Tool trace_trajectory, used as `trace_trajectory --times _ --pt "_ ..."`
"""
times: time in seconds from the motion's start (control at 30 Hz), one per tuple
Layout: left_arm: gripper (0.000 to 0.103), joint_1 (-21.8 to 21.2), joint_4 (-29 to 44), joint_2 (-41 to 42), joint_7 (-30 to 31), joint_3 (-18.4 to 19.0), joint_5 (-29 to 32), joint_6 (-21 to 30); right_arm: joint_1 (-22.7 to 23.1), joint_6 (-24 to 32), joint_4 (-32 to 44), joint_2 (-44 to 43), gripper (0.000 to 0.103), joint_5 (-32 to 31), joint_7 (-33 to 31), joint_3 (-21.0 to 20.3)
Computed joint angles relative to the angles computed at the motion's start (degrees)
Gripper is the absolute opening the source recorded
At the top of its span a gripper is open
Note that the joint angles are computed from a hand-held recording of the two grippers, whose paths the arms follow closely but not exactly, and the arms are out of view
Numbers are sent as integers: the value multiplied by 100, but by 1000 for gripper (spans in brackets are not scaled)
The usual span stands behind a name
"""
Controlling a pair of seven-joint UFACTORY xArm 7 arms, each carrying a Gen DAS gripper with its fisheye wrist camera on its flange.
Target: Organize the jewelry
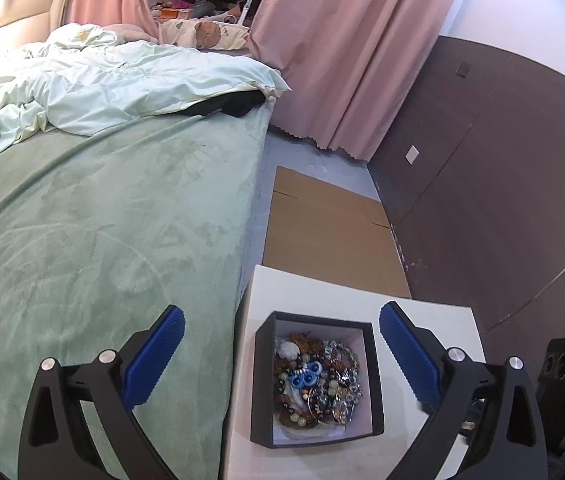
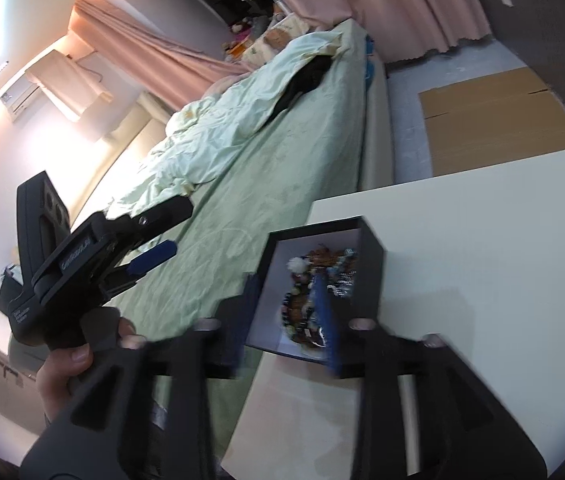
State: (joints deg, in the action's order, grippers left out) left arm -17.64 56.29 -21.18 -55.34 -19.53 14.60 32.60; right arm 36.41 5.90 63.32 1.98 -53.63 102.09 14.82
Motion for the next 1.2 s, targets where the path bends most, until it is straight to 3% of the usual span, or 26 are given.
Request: trace_trajectory --times 0.03,0.1,0.2,0.53,0.77,1.03,1.2 --pt "95 -23 13 4 24 -16 4 33 32 203 -36 -131 81 -318 330 -14" --pt "95 -56 33 2 45 -57 29 102 -51 309 -139 -296 82 -400 396 77" --pt "95 -93 105 26 27 -132 88 296 -204 443 -367 -542 92 89 6 248" --pt "95 -281 157 4 -41 -319 336 600 -674 1004 -1092 -1446 98 1179 -598 776" --pt "95 -384 170 -93 -121 -530 568 655 -755 1389 -1503 -2056 98 2226 -1042 1010" --pt "95 -495 217 -167 -387 -855 822 635 -1094 2338 -1525 -2718 98 2673 -1290 1626" --pt "95 -555 283 -103 -607 -1103 1111 622 -1049 2717 -1585 -2974 98 2949 -1613 1695"
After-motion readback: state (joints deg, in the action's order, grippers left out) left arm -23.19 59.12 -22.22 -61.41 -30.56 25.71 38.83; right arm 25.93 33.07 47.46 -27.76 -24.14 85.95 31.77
